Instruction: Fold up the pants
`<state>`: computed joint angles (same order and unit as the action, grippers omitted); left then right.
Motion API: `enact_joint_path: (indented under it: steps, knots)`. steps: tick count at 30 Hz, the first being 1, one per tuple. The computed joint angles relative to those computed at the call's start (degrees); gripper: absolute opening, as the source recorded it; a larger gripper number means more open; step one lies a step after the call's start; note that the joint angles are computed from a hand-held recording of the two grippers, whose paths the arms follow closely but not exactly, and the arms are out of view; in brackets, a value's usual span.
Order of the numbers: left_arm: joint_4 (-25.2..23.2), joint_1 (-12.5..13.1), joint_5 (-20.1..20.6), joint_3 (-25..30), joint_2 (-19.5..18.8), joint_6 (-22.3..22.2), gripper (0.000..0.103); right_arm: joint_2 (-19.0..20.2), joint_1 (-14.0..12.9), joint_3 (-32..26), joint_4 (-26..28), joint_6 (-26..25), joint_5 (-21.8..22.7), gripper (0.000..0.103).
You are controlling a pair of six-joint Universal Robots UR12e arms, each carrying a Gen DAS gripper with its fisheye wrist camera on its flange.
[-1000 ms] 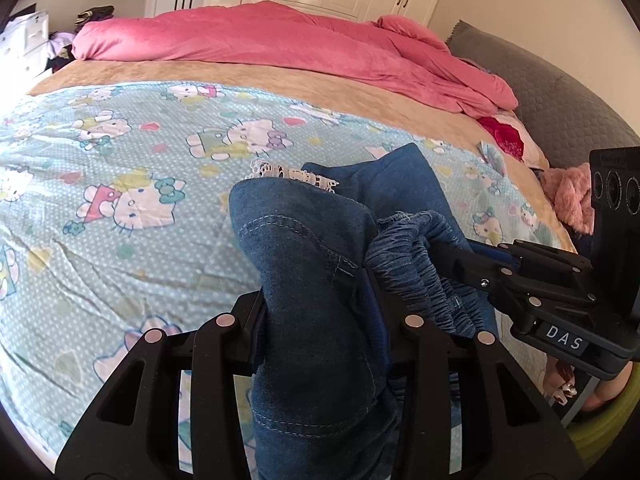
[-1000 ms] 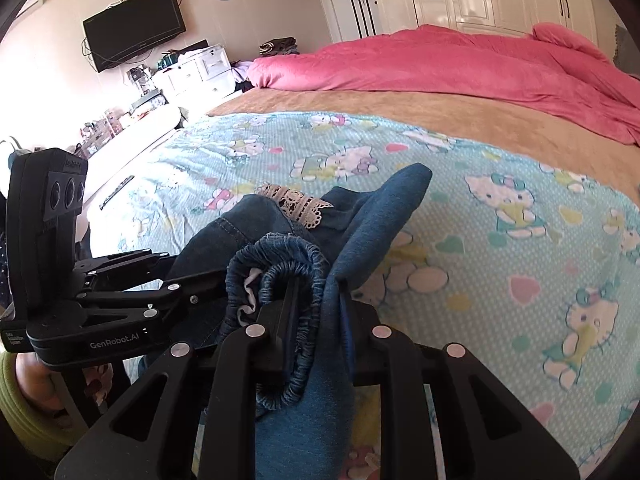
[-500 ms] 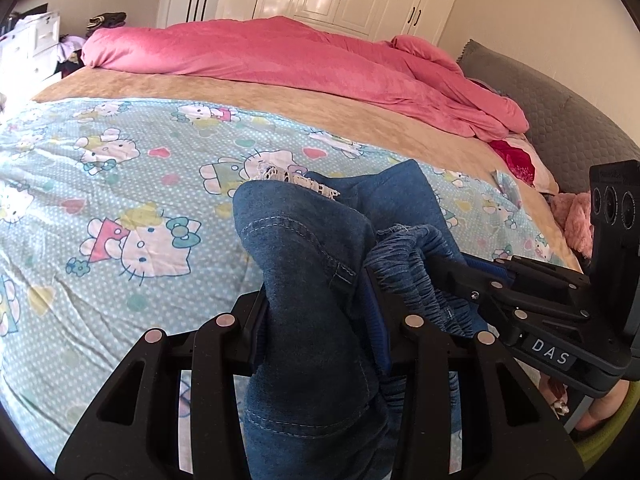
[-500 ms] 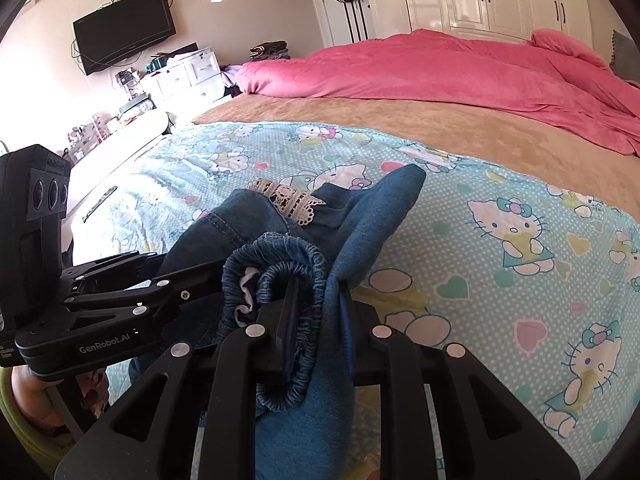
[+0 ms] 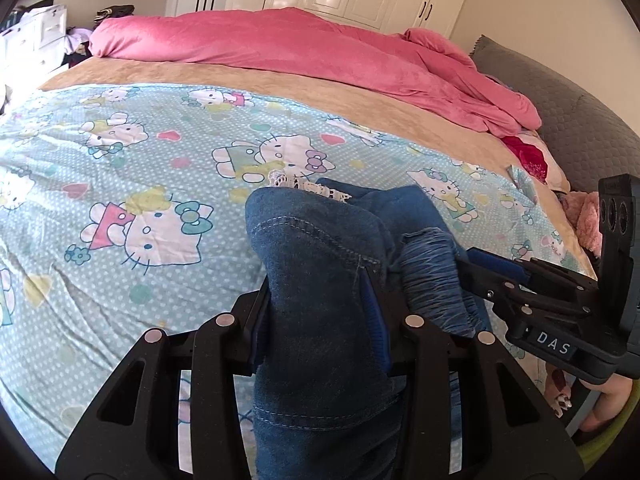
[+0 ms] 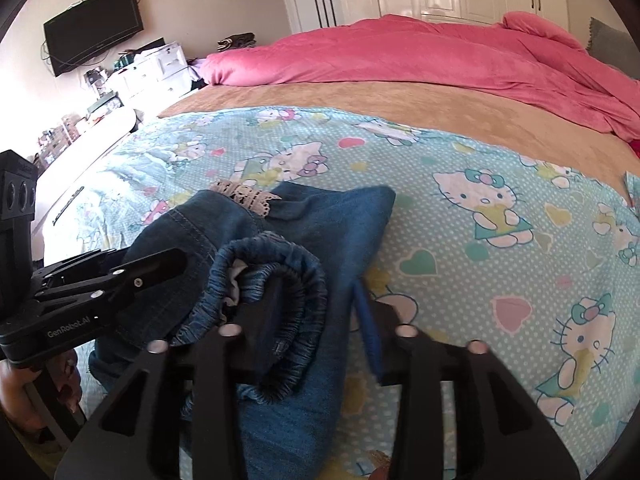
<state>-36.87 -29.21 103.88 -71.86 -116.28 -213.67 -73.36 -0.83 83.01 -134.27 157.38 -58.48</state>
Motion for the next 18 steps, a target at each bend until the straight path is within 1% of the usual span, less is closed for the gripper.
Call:
enact_joint_path:
  steps: [2, 3, 7, 9, 12, 16, 18]
  knots:
    - [-0.28, -0.01, 0.18, -0.14, 0.06, -0.22, 0.042, 0.15, 0.07, 0.07, -0.60, 0.67, -1.37, 0.047]
    - [-0.42, -0.02, 0.30, -0.28, 0.12, -0.29, 0.043, 0.21, 0.12, 0.08, -0.62, 0.78, -1.97, 0.050]
    - [-1.20, 0.00, 0.63, -0.43, 0.17, -0.91, 0.046, 0.69, 0.85, -0.31, 0.73, 0.29, -6.79, 0.051]
    - [-1.88, 0.06, 0.59, -0.37, 0.14, -1.15, 0.049, 0.91, 0.98, -0.45, 1.30, 0.46, -8.04, 0.051]
    - [-2.50, 0.06, 0.52, -0.53, 0.22, -1.47, 0.053, 1.15, 0.93, -0.56, 1.76, 1.36, -8.92, 0.058]
    - [-2.95, 0.12, 0.32, -0.71, 0.36, -1.73, 0.057, 1.14, 0.77, -0.74, 2.48, 1.66, -8.52, 0.059]
    - [-3.10, 0.12, 0.38, -0.73, 0.43, -1.71, 0.061, 1.13, 0.77, -0.80, 2.44, 1.78, -8.52, 0.060]
